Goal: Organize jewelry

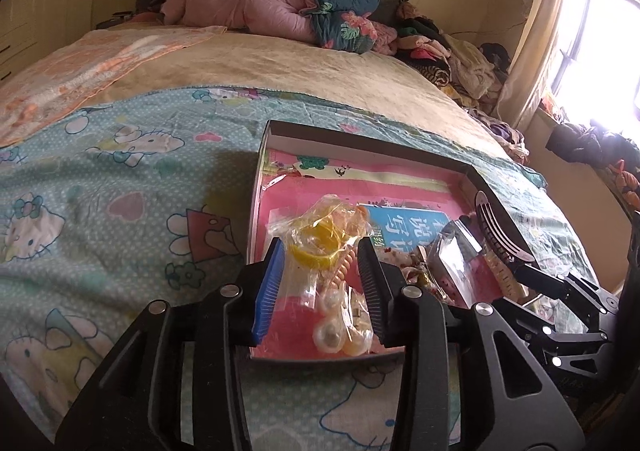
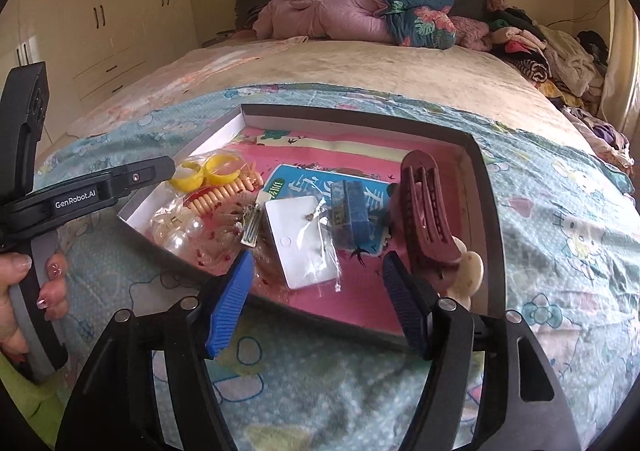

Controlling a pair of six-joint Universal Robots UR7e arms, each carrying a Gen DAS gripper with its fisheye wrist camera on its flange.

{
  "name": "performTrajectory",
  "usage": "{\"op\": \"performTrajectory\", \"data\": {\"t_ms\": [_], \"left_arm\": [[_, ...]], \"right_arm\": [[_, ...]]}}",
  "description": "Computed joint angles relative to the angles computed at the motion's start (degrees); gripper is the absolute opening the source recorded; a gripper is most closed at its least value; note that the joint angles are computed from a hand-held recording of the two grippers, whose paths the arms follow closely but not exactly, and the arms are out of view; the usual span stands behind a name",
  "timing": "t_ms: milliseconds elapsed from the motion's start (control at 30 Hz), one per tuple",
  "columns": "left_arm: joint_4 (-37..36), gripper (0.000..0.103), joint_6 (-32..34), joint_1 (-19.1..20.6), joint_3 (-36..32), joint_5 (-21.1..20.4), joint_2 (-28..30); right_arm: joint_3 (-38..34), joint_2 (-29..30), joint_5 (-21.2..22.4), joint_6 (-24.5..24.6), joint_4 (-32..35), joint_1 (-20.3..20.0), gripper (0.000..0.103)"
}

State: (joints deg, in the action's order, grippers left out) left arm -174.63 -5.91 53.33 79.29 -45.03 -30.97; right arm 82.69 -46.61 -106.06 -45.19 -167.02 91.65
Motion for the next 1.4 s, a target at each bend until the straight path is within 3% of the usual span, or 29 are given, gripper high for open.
{"op": "performTrajectory", "data": {"t_ms": [333,633,800,1033,1400], "left_arm": [[-5.0,0.04,1.5,-3.8,6.6,3.5,-1.5],[-6.6,0.057,1.7,-6.4,10.6,5.1,-2.2],[-7.8,0.074,2.0,-7.4,12.0,6.0,-2.1],[-10.3,0.091,2.4,-8.8,14.4,6.5,-2.7],[-13.9,0.092,2.9,-10.7,18.7,8.9,-3.6]], "right_arm": [[8.9,-6.8,2.5,0.1,-6.7,-1.8,0.078],[13.6,-10.4,3.8,1.0,-10.4,-2.8,0.087],[16.1,-12.0,4.8,0.9,-12.9,-3.2,0.092],[19.6,-14.0,6.0,-0.1,-16.6,-3.5,0.096],[24.7,-17.3,7.3,1.6,-21.1,-4.3,0.097]]}}
